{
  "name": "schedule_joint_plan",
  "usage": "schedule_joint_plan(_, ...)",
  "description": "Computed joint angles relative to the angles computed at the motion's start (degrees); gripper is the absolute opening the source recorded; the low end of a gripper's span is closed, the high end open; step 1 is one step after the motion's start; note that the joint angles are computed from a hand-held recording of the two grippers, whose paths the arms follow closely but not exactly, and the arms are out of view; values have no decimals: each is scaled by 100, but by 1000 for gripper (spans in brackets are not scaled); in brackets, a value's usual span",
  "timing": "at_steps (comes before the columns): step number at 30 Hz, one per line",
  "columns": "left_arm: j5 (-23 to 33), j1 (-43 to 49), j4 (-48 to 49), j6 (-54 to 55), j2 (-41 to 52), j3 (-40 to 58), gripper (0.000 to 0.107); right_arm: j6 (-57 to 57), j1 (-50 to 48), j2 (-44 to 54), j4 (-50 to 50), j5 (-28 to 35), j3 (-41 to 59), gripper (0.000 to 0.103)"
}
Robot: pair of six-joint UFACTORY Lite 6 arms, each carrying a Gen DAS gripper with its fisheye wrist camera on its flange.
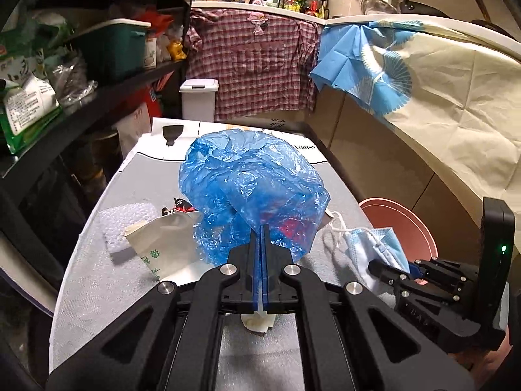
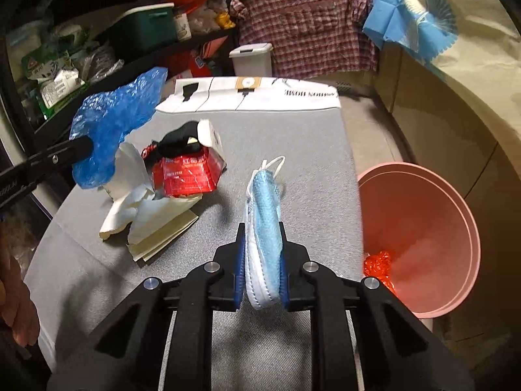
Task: Collect trash
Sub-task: 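Carry the blue bag and mask over the pink bucket and release both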
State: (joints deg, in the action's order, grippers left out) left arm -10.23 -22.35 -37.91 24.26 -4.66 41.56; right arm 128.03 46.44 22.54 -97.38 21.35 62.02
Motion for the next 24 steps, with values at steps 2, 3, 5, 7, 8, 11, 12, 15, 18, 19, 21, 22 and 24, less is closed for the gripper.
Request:
schedule_joint_plan(2,-66,-130,-532,538,-172,-101,1,66,40,-153,0,94,-129,17)
schedule_joint_plan(3,-116,-205,-775,793,-256,-157,1,115,66,-263,0,160,-222,17)
schedule_joint_plan(5,-227,-385,-1347,1389,-425,-244,1,186,78,-438,-6,216,-368,17)
schedule_joint_plan(7,-280,-520,-1733,1758,-549,-300,1,256,96,-669,19,270,-553,17)
schedule_joint_plan(8,-309,-585,-1941,1954,-581,-303,1,301,97,-787,3,294,-657,17)
schedule_joint_plan(11,-403,-783,-2453,2436,-720,-361,1,220,154,-1173,161,464,-932,17)
schedule_joint_plan(12,-426,-837,-2603,2572,-758,-373,1,205,162,-1305,190,503,-1026,17)
schedule_joint_plan(15,-509,-1021,-2995,2870,-884,-429,1,69,205,-1646,345,645,-1249,17)
schedule_joint_plan(18,-549,-1154,-3343,3136,-1027,-481,1,-149,236,-1971,598,826,-1429,17)
schedule_joint_plan(19,-568,-1209,-3488,3263,-1079,-492,1,-178,229,-2063,641,849,-1484,17)
schedule_joint_plan(21,-661,-1346,-3756,3478,-1128,-493,1,-305,223,-2333,786,917,-1642,17)
schedule_joint_plan(22,-675,-1369,-3786,3501,-1156,-511,1,-362,249,-2458,857,978,-1707,17)
schedule_joint_plan(24,-757,-1486,-3972,3600,-1185,-521,1,-513,292,-2774,993,1135,-1856,17)
